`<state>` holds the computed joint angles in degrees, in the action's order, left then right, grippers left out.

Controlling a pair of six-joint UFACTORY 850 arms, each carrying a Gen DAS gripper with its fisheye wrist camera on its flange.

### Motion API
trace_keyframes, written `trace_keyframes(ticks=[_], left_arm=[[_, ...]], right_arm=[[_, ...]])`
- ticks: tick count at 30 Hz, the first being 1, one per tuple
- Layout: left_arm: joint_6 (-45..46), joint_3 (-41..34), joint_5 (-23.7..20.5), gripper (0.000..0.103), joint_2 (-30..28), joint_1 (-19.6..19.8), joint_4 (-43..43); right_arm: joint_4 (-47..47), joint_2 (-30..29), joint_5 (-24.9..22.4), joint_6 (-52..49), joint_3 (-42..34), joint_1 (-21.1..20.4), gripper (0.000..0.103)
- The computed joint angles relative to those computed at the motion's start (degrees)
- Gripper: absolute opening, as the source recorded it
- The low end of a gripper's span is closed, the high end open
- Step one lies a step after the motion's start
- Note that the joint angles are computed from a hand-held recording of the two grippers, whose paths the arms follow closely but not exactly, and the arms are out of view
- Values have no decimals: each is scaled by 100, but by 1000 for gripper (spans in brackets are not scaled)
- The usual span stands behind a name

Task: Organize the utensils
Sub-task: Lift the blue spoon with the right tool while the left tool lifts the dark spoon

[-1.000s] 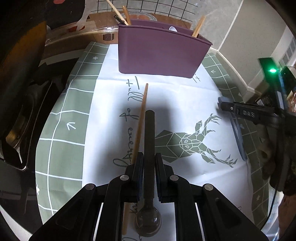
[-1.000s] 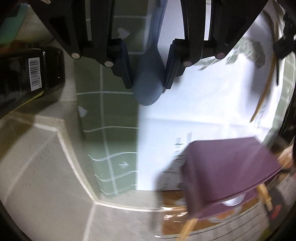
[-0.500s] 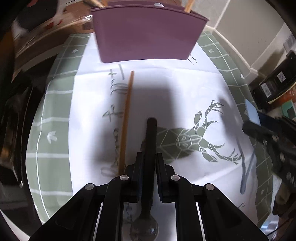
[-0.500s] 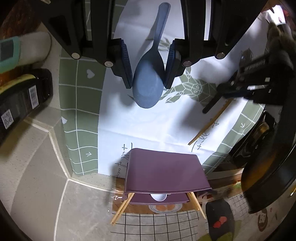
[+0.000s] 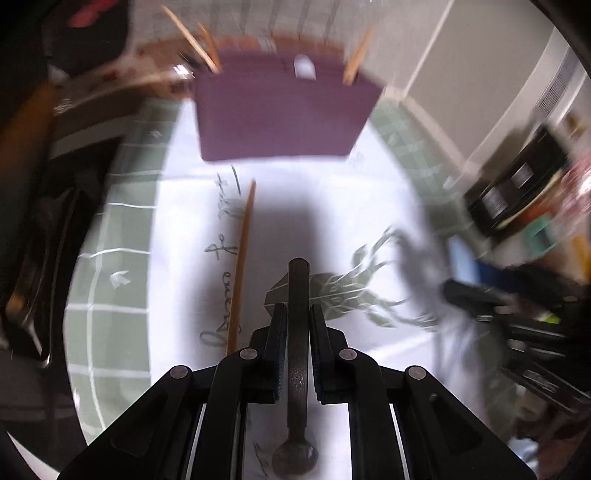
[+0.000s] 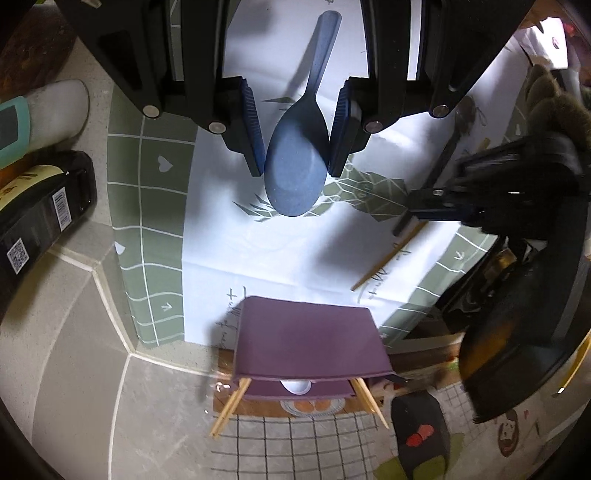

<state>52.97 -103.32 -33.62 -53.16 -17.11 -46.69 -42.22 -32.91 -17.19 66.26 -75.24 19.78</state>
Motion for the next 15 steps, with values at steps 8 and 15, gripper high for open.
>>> trace_keyframes(ticks=[8, 15], left_arm=[[2364, 1382, 309, 12, 929, 293, -2529], [3909, 2056, 366, 12, 1521, 432, -3956]], right_arm=[[-354, 116, 49, 99, -5, 116, 32], [-397, 168, 35, 3, -81, 168, 32]])
